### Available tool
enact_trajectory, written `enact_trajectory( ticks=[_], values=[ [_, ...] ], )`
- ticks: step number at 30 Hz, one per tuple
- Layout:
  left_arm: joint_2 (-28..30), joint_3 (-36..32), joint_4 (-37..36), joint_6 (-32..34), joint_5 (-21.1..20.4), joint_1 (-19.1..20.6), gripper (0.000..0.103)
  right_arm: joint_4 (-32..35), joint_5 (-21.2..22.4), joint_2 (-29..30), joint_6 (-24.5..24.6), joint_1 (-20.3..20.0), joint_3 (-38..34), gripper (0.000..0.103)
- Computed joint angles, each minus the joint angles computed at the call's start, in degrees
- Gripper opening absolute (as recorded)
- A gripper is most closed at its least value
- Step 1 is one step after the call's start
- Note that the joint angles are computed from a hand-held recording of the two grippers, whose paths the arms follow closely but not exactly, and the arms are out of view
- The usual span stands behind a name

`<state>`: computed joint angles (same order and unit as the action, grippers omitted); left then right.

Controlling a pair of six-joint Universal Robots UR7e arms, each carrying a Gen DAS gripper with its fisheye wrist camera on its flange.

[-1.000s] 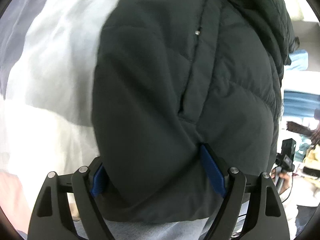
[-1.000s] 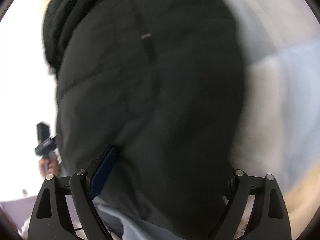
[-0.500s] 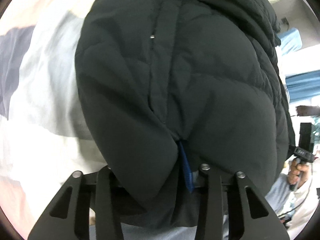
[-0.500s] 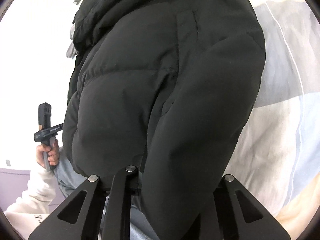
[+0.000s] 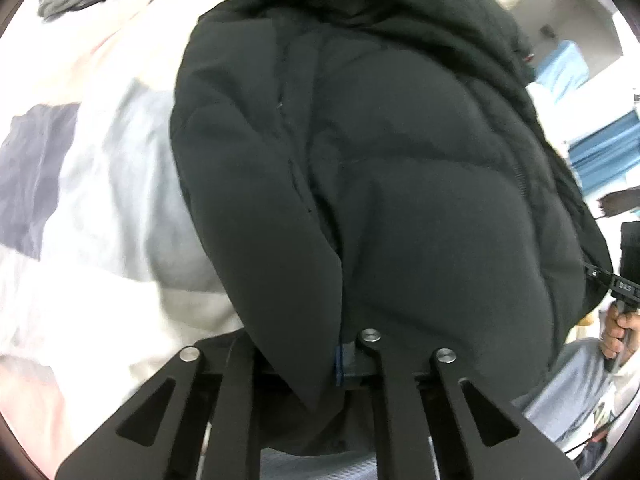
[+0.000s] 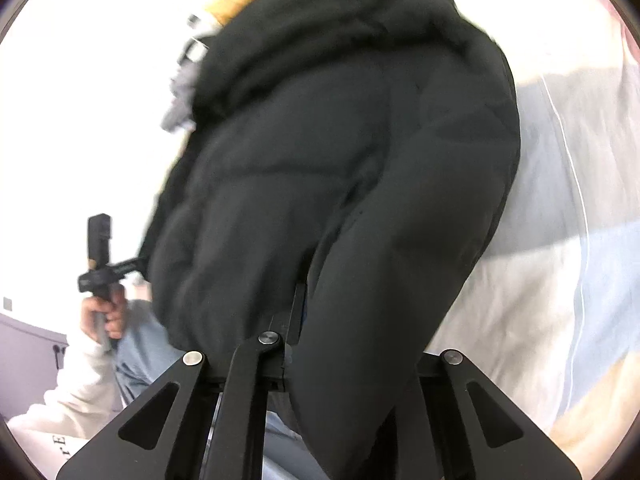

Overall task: Fold large clothes
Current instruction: 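Lift the hem with both tools and fold it over toward the hood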

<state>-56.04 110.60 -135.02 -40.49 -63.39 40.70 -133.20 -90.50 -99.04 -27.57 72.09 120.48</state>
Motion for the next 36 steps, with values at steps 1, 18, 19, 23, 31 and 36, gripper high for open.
enact_trajectory(
  ticks=[1,18,19,23,31,36],
  values=[
    [-0.12,0.58,-2.35,0.97,-0.33,-0.3,0.009,-0.67,0.91,-0.42,-0.65,0.06,0.43,0.011],
    [-14.77,12.5,-26.08,2.63,-8.56,-0.57,0.004,-10.1,17.26,-14.88,-9.3,-4.13,7.9,0.009],
    [-15.72,12.71,-25.85,2.27,-8.71,-0.76,0.004,-10.02,17.65,-15.51,-9.02,-4.14,7.93,0.009],
    [-17.91,12.49,-25.24,0.77,-9.28,-2.12,0.004,-9.09,17.98,-18.81,-9.84,-2.81,8.1,0.008],
    [-28.29,13.53,-17.97,-2.94,-7.69,-8.34,0.004,4.62,17.31,-30.12,0.1,-2.57,5.06,0.008],
    [-32.51,14.68,-13.52,-6.87,-5.64,-13.44,0.004,8.29,15.68,-35.2,1.95,-0.68,4.87,0.008]
  ],
)
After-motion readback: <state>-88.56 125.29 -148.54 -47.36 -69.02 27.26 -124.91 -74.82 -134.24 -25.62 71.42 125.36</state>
